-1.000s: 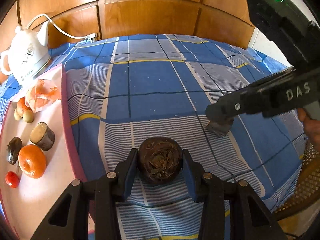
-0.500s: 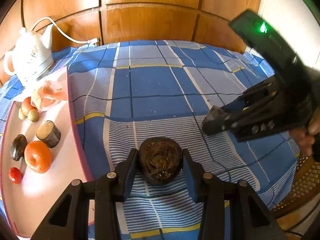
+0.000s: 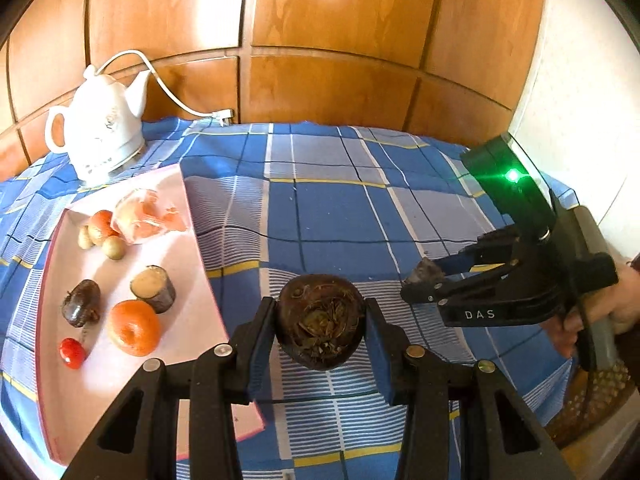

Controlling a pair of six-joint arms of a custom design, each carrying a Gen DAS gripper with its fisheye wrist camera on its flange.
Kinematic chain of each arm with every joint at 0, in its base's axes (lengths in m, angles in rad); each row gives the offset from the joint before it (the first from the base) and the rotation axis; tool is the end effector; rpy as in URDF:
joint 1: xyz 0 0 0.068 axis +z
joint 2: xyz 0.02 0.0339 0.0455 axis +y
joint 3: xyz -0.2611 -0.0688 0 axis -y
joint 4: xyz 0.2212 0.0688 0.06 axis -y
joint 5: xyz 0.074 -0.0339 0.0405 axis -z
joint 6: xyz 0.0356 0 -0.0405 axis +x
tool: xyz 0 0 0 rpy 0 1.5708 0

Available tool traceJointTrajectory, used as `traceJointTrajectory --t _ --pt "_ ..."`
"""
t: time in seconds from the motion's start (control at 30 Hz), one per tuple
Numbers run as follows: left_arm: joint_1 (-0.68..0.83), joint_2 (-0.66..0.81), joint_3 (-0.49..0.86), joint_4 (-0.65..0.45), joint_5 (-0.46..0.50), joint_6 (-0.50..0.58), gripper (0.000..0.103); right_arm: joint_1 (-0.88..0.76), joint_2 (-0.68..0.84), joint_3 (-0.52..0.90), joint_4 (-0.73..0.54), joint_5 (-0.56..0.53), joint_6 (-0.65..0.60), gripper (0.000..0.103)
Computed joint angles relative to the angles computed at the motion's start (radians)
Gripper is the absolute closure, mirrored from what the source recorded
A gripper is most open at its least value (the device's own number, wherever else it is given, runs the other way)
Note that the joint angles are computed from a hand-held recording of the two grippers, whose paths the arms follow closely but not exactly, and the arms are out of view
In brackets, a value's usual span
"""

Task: Organize fruits
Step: 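Grasp the grey cut cylindrical piece with the right gripper while the left gripper holds the dark fruit, then carry the dark round fruit into the tray and open the left gripper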

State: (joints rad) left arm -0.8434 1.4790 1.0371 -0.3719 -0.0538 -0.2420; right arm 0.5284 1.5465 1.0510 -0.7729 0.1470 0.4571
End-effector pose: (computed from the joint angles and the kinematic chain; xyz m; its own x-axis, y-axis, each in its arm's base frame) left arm 0.1989 -0.2205 0.2535 -0.6421 0.3614 -0.6761 0.5844 0.8015 -0.1266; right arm 0.2352 0.1313 0.2179 -0.9433 -0.0451 -0.3289 -0.0499 0.9987 0.0060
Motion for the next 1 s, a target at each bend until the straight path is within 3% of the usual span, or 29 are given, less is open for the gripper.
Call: traceJointTrajectory --t 0.77,1.0 --pt "0.058 -0.069 -0.034 -0.021 0.016 -0.010 0.060 0.063 -0.004 0.004 -0.017 0.058 0.023 0.067" --pt "0.151 -0.106 -0.056 -0.032 0.066 -0.016 0.060 0.082 0.000 0.015 -0.030 0.073 0.037 0.067"
